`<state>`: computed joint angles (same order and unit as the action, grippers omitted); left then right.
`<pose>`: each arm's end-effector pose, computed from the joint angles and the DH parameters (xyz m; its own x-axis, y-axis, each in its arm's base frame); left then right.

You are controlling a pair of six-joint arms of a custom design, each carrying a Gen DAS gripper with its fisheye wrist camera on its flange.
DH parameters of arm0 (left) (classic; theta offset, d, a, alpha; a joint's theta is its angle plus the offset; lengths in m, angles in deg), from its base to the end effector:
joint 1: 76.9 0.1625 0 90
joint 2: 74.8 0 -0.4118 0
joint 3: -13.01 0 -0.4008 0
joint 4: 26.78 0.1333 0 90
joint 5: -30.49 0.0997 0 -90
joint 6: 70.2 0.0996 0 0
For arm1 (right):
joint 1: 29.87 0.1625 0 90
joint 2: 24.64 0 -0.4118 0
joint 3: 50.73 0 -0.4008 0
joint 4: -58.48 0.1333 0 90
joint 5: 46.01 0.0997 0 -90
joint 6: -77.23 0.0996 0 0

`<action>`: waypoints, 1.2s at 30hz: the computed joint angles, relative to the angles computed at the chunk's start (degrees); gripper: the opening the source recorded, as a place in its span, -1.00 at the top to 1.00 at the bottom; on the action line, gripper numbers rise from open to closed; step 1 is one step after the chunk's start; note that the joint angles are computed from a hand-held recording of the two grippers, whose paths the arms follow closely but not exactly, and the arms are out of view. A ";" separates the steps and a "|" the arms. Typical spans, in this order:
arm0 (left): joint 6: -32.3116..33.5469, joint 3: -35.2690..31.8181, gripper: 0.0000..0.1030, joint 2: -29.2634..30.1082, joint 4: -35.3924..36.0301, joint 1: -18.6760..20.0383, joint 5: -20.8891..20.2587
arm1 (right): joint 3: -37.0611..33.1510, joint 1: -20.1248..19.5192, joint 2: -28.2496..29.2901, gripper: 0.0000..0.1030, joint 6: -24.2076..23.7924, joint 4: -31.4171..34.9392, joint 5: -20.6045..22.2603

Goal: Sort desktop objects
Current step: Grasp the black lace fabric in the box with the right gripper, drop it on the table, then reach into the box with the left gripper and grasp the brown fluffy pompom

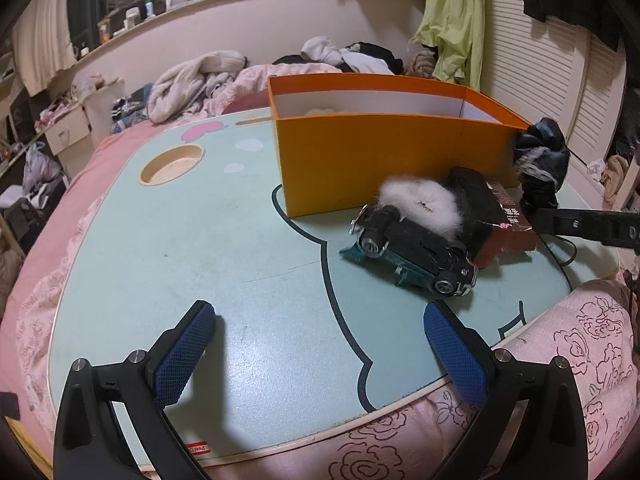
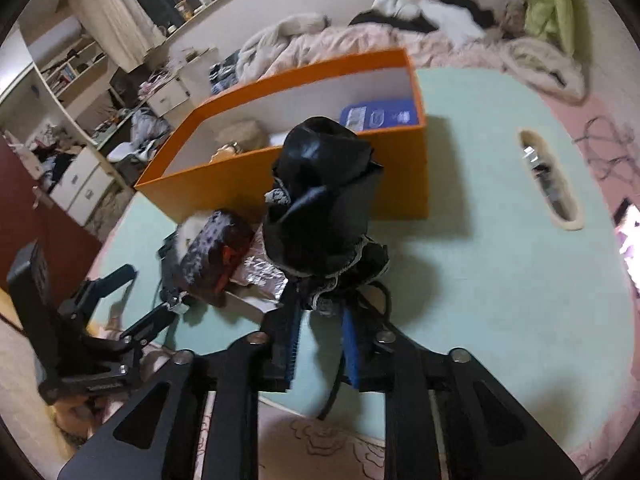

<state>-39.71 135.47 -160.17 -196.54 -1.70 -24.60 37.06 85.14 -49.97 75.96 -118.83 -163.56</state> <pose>0.0610 -0.5143 0.3388 -0.6733 0.2180 -0.7065 0.6144 0.6966 -0.3705 0.3687 -0.5840 -0.0549 -0.8769 -0.2169 0.4289 -0.4032 0.8177 -0.4108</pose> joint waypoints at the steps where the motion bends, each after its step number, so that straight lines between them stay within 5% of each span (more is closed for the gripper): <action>1: -0.06 -0.02 -1.00 -0.10 0.15 -0.06 0.02 | 1.95 0.16 -0.62 0.38 -0.61 -2.33 -1.60; 5: 0.06 0.08 -1.00 0.01 -0.17 0.07 -0.05 | 6.98 1.05 -0.63 -0.30 -4.74 -12.21 -6.04; 9: -0.05 0.41 -1.00 -0.27 -0.15 -0.17 0.19 | 2.77 2.73 5.62 -0.62 -13.94 -17.10 -13.44; 18: -2.67 -1.76 -0.86 -1.16 2.95 0.55 -3.08 | 1.40 1.55 6.59 -0.86 -15.21 -17.15 -13.07; 24: -6.21 -9.35 -0.38 -1.33 7.75 -0.92 -9.51 | 2.25 1.67 6.24 -0.87 -15.12 -17.63 -13.12; 27: -11.16 -19.40 0.29 2.93 19.72 -2.03 -10.73 | 2.27 1.72 6.26 -0.88 -15.04 -17.65 -13.19; 29: -14.11 -25.97 0.49 7.11 26.52 -2.39 -9.52 | 2.20 1.68 6.32 -0.88 -15.07 -17.67 -13.17; 36: -20.12 -40.22 0.41 21.38 43.18 -4.24 4.42 | 2.11 1.62 6.36 -0.88 -15.16 -17.70 -13.08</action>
